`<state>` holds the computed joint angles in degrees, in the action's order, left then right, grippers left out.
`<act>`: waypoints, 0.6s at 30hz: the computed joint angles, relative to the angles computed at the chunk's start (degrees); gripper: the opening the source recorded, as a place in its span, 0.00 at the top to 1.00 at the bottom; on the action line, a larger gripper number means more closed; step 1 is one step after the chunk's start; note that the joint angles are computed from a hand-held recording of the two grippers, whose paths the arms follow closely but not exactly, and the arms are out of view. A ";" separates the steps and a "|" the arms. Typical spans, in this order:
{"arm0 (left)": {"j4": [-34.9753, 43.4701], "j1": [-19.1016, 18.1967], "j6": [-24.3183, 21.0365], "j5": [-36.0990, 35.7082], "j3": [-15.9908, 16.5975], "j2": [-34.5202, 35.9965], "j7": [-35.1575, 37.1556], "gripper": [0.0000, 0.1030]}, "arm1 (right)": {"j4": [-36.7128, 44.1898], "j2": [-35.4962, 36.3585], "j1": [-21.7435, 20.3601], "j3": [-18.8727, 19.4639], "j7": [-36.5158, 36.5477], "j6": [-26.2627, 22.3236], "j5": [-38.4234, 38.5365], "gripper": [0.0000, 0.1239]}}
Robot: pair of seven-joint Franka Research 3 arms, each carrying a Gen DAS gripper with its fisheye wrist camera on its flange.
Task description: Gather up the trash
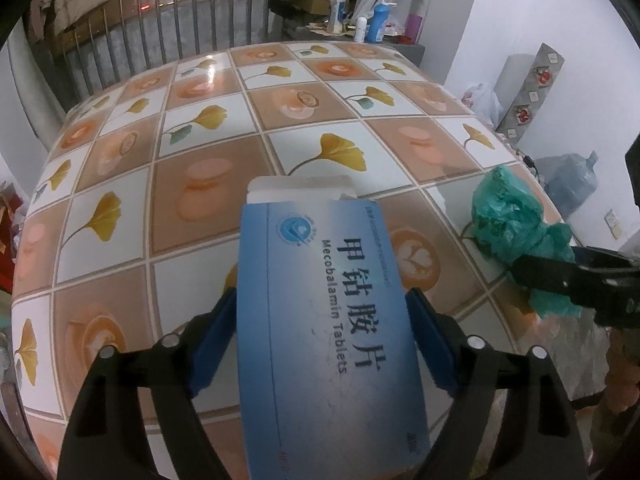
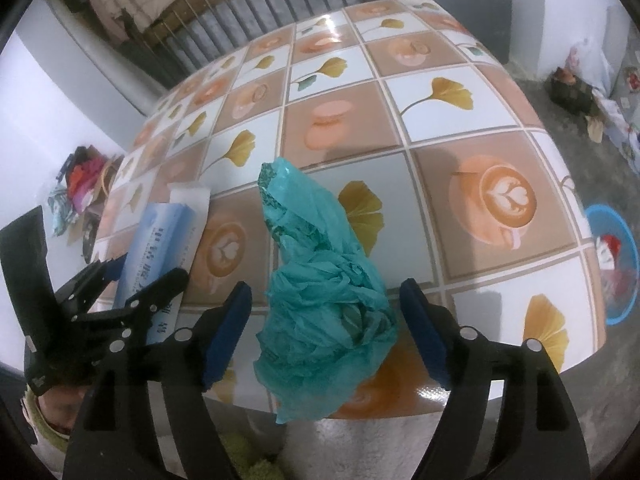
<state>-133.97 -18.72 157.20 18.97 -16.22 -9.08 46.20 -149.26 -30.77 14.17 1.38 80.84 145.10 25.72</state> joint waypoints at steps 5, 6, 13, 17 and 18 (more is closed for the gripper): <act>0.92 0.64 -0.64 3.82 -0.69 0.95 -2.51 0.13 | 0.03 0.28 0.24 0.01 -0.41 0.29 -0.05 0.37; 1.15 0.71 -1.00 4.58 -0.80 1.10 -2.82 0.12 | -0.02 0.31 0.25 -0.03 -0.57 0.43 -0.07 0.37; 1.76 0.62 -1.98 7.13 -0.79 1.55 -4.03 0.12 | -0.02 0.63 0.41 0.15 -0.88 1.07 -0.23 0.35; 1.81 0.43 -2.16 7.39 -0.69 1.58 -3.85 0.12 | -0.02 0.78 0.57 0.12 -1.02 1.27 -0.16 0.35; 1.71 0.41 -2.03 7.40 -0.66 1.51 -3.84 0.12 | -0.03 0.78 0.61 0.10 -0.98 1.31 -0.04 0.35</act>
<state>-132.27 -18.31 155.18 26.38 -16.89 -7.57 42.36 -149.29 -29.98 14.78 1.48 79.86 146.40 25.68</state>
